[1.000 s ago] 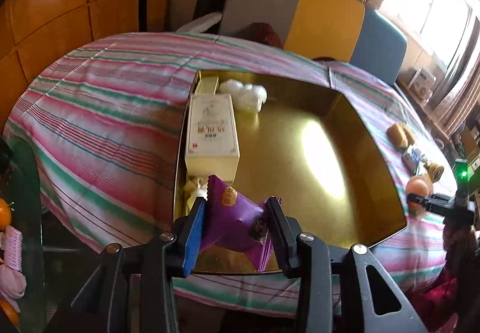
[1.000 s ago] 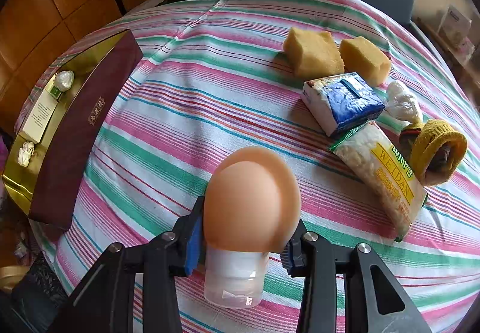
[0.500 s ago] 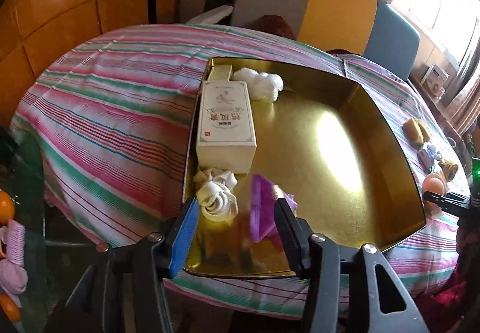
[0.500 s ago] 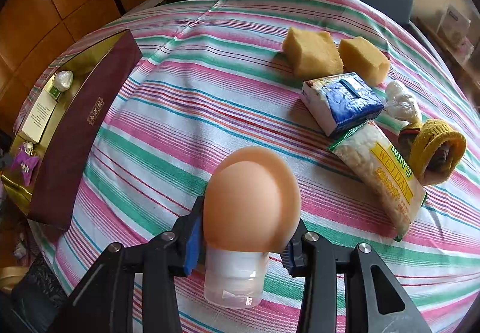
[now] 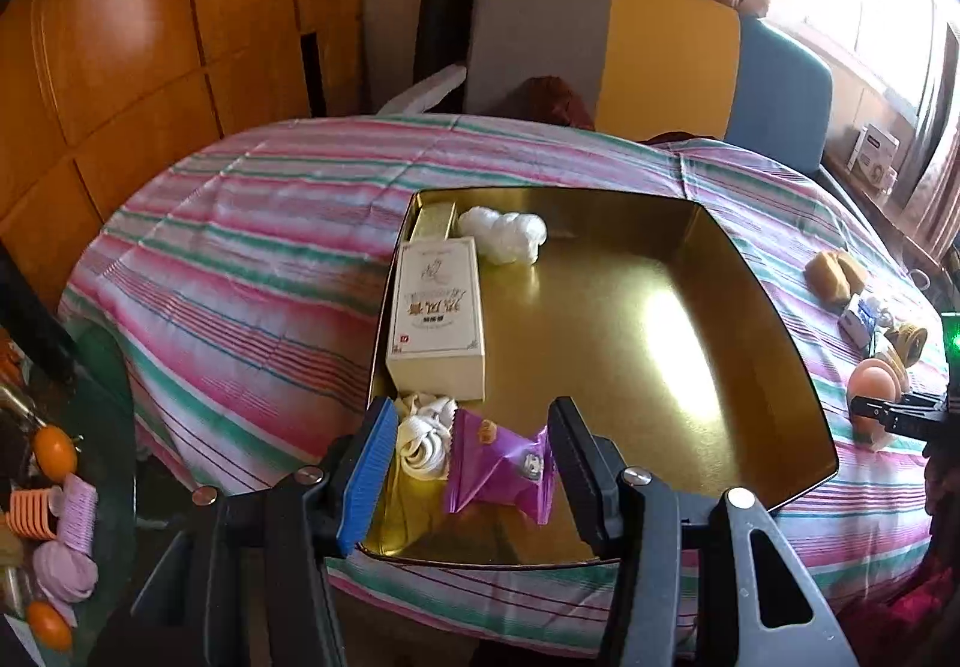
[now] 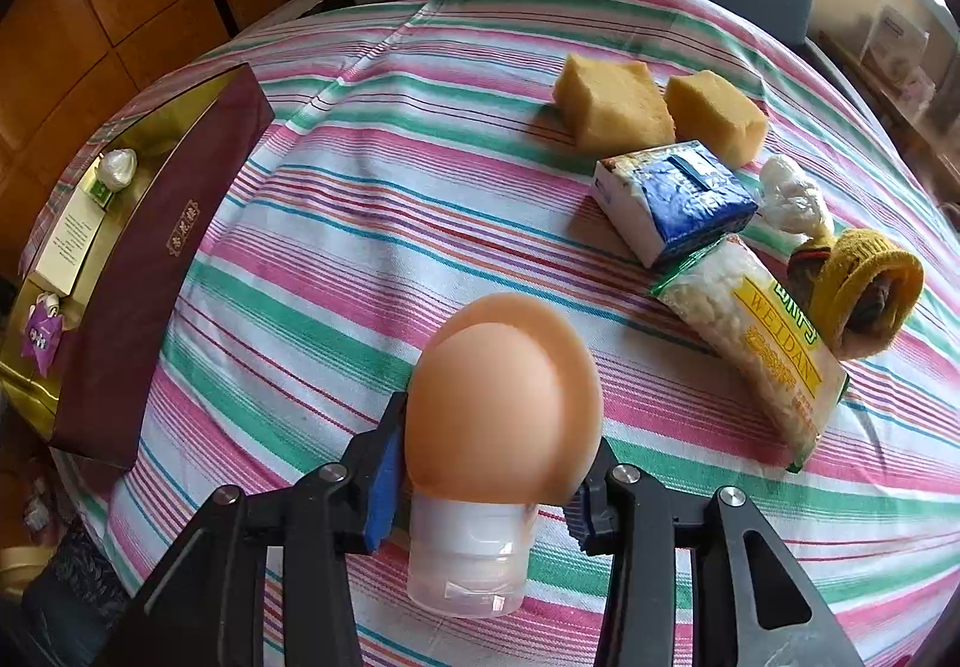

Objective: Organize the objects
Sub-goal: 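Open the left tool to release the candy inside the tray, then carry the peach egg toy into the tray and open the right tool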

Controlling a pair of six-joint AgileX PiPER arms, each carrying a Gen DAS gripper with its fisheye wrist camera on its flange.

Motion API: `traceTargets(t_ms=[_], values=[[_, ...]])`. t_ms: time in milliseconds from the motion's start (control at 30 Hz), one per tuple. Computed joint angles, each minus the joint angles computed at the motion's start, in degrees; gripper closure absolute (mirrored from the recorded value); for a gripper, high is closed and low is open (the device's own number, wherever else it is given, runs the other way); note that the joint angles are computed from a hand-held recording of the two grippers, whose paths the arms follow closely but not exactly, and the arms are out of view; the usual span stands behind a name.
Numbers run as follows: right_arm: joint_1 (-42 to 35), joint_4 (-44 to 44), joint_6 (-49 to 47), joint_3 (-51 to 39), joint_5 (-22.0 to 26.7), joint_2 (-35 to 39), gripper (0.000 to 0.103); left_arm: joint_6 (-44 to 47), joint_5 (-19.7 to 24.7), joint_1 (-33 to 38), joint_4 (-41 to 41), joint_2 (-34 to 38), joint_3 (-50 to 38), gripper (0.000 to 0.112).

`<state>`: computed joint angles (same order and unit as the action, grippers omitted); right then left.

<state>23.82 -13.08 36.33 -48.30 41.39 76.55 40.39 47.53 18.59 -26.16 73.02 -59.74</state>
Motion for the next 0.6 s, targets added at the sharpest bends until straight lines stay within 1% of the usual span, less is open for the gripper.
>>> traceTargets(t_ms=[133,333,400,467,600], values=[[-1.0,1.7,-1.1,-0.3,0.2,0.1,0.057,0.1,-1.1,-1.4,0.6,-1.5,0.7,0.059],[1.0,-1.6,3.8,-1.0,1.6,0.7,0.057,0.7,-0.6,-2.0,0.0,-1.9,1.2,0.059],[2.0,-3.0,6.3,-1.7,3.0,0.9,0.057,1.0,-0.5,-1.8,-0.4,-1.8,1.3,0.059],[2.6,-3.8,8.9,-3.3,4.7,1.1,0.059,1.4,-0.5,-1.6,-0.7,-1.7,1.4,0.059],[5.5,-5.1,11.4,-8.4,6.1,0.9,0.059,2.3,0.0,-0.5,-1.5,-1.1,1.3,0.059]])
